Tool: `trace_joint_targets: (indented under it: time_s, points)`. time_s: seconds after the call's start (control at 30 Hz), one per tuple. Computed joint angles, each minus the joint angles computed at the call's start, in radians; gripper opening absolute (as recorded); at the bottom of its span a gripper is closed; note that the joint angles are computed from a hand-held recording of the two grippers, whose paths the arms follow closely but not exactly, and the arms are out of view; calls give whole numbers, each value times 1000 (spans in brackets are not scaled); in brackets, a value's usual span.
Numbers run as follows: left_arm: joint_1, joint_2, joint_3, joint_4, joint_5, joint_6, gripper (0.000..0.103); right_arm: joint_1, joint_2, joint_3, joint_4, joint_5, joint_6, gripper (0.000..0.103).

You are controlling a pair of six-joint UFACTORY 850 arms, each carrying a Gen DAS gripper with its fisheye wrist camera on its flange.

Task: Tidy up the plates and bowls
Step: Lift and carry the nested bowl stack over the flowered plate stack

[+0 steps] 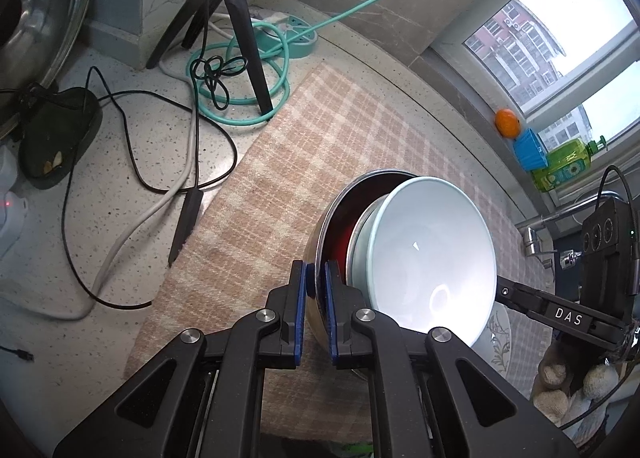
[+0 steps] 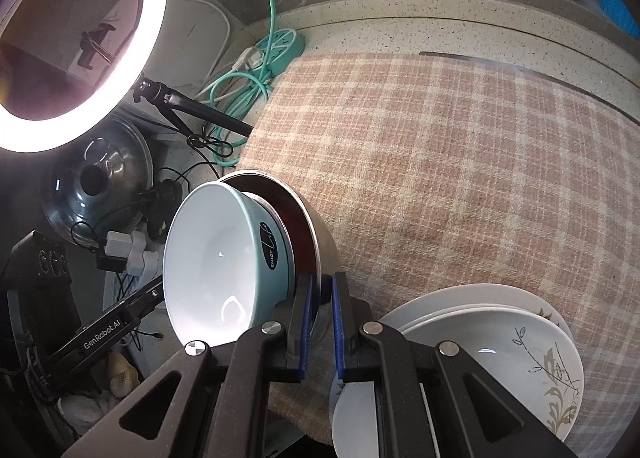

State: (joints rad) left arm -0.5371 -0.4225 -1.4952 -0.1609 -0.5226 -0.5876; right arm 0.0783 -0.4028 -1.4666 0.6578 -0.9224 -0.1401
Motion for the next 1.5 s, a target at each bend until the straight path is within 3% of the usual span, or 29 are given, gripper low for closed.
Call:
trace_joint_targets:
  time_s: [0.87, 1.5]
  points:
    - [-50, 5, -59, 36, -9, 4, 7, -45, 99, 54, -23, 5, 28, 9]
    - [-128, -39, -134, -13, -31, 69, 7, -136, 246, 202, -47, 7, 48, 9]
